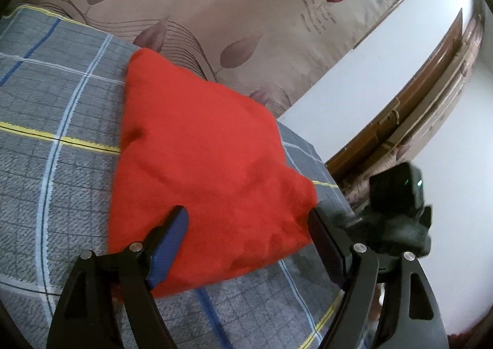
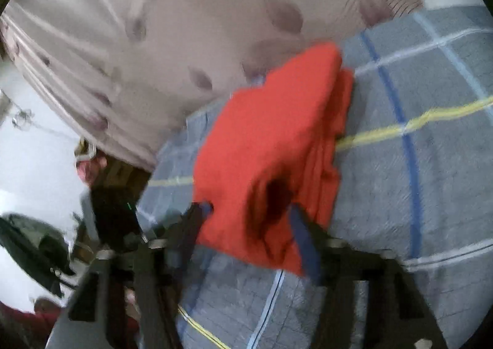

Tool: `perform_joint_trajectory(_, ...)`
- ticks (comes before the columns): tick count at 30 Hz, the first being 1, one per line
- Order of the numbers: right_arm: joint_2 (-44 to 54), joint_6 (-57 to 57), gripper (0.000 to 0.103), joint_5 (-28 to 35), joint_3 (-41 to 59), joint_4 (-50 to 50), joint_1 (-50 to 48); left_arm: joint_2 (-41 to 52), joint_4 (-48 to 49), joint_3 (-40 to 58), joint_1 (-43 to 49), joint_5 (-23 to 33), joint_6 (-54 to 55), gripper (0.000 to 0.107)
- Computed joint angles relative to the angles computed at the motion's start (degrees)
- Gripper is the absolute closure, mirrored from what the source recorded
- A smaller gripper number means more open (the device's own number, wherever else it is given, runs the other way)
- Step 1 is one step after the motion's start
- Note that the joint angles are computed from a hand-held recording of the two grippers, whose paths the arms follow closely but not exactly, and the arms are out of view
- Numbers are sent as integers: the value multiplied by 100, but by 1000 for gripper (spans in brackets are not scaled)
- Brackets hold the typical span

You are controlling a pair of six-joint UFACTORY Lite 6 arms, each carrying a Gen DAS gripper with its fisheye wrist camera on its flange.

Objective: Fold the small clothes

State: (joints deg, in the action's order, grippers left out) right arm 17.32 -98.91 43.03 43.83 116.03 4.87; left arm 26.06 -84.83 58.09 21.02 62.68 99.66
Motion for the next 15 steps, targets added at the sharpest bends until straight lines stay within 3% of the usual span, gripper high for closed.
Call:
perform_joint_trajectory(2, 90, 29, 95, -387, 52, 84, 161, -39, -45, -51, 53, -25, 9, 27)
perform_joint_trajectory(6, -305, -91, 98, -318, -505, 209, -143, -112, -64, -152, 147, -27, 14, 27)
perform_joint_trajectory(10, 167, 260, 99, -80, -396, -320, -536, -116, 28, -110, 116, -105, -43, 27)
perform_joint_trajectory(15, -69, 277, 96, -437, -403, -204, -240, -94, 104, -55, 124, -114, -189, 27)
